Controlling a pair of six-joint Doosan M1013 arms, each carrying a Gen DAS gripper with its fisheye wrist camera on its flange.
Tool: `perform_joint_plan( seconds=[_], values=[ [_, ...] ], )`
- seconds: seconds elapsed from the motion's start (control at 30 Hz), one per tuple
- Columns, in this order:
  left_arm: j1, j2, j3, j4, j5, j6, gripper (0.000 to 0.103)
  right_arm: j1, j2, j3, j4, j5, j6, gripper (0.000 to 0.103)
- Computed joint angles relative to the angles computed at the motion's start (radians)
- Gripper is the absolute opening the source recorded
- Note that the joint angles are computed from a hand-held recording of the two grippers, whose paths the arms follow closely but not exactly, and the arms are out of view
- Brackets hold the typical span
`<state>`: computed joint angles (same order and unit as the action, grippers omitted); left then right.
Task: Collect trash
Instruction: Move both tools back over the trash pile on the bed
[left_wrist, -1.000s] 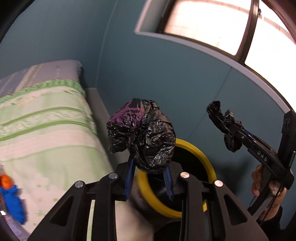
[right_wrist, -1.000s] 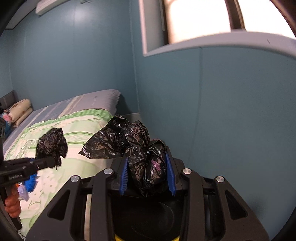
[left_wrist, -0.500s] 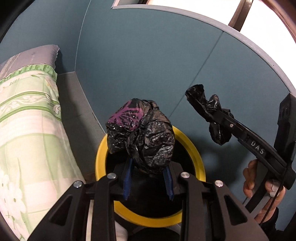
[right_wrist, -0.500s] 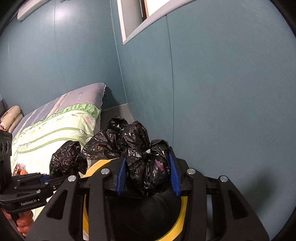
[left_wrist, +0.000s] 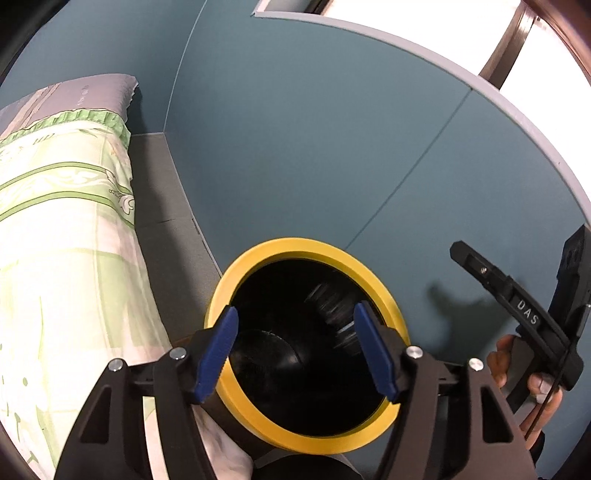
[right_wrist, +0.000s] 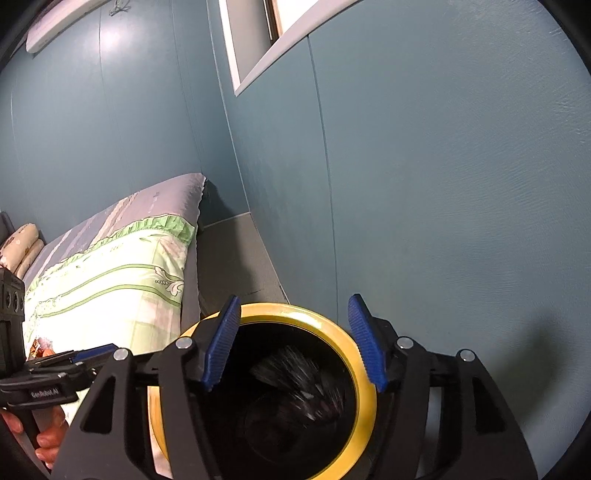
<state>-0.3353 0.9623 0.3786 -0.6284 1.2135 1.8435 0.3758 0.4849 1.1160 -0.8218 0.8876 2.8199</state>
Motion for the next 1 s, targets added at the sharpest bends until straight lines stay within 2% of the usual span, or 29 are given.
perform_joint_plan(
  seconds=[0.3,0.47,0.77,1.0],
  values=[
    [0.033,-0.052,0.062,0.001,-0.077,-0.005,0.062,0.027,-0.018,0.009,-0.044,-0.006,0.021,0.059],
    [0.064,-0.103,0.135,0.014,-0.153,-0.002,0.066,0.050,-0.010,-0.019,-0.064,-0.024,-0.008,0.062],
    [0.135,-0.204,0.272,0.070,-0.284,-0.031,0.077,0.090,0.046,-0.130,-0.020,-0.092,-0.154,0.067],
    [0.190,-0.269,0.369,0.139,-0.381,-0.070,0.087,0.112,0.107,-0.235,0.085,-0.163,-0.327,0.073]
  ],
)
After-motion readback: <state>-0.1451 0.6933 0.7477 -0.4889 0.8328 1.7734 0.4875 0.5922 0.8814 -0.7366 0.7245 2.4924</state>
